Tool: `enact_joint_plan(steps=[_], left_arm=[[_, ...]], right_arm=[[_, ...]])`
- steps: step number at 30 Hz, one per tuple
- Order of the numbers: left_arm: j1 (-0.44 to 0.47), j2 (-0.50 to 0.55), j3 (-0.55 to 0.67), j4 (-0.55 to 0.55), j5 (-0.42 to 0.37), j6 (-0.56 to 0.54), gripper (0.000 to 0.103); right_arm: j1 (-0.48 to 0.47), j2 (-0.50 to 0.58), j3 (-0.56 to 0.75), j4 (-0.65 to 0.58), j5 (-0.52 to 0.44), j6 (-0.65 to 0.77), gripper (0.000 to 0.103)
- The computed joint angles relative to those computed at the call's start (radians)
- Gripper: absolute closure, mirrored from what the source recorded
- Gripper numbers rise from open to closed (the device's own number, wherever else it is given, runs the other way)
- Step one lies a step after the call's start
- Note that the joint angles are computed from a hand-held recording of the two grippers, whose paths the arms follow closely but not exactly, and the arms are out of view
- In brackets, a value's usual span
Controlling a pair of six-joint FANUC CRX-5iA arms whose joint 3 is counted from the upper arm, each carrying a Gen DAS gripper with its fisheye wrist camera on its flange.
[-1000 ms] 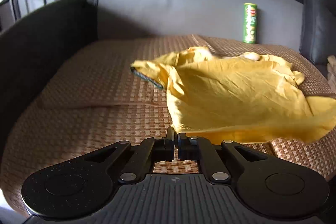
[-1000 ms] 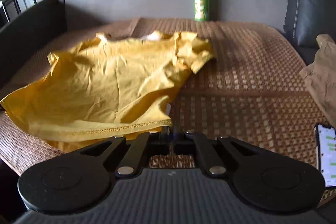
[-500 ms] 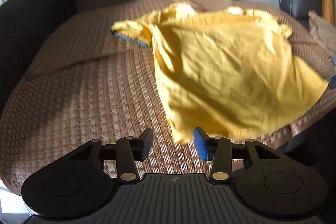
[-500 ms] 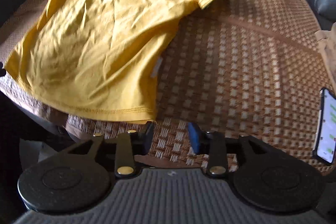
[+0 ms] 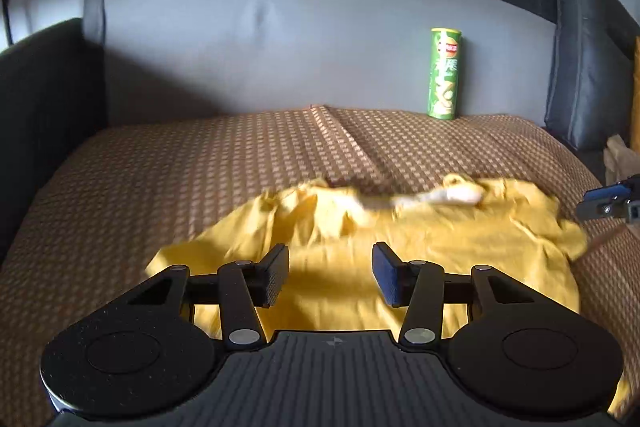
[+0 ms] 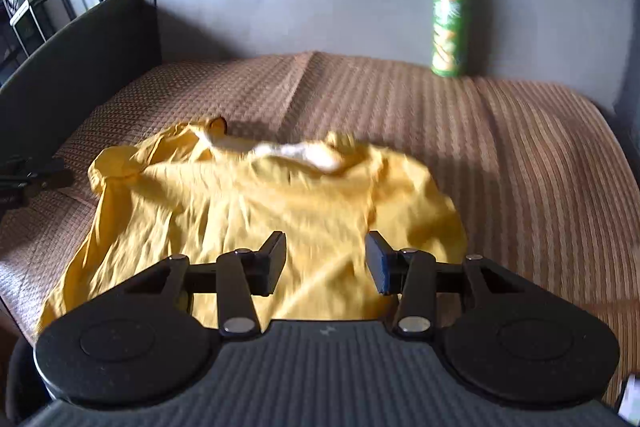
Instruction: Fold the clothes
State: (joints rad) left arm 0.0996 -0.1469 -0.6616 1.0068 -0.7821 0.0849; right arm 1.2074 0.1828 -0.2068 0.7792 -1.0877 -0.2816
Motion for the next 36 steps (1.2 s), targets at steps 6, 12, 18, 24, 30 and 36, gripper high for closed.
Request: enact_joint_plan(steps=[6,12,18,24,30,36], left_arm=[[-0.229,0.208,0.18,-0.112,0.223,0.211,0.04],[-0.264,0.374,0.36,-0.325,0.202,0.346,0.041],[-0.284,0.42,0.405,-0.424,0.197,0.36,0.04],[-0.308,0.452,0.459,-0.574,0.185,0.463,0.042],[-0.304,0.461,0.47,-0.568,0.18,0.539,0.066],[-0.286,0.469,0.477,-0.535,0.166,0.617,0.09]], right_arm=[[-0.18,0.128,0.115,-0.025,0.121,0.12,0.054],[-0.275,0.211,0.164,-0.083,0.21,0.154,0.055],[-0.295,0.265,0.228,-0.16,0.187,0.26,0.055],[-0.307,0.309,0.306,-0.225,0.122,0.349,0.055],[-0.304,0.308,0.322,-0.245,0.108,0.358,0.079],[-0.293,0.278,0.286,-0.218,0.121,0.326,0.093]])
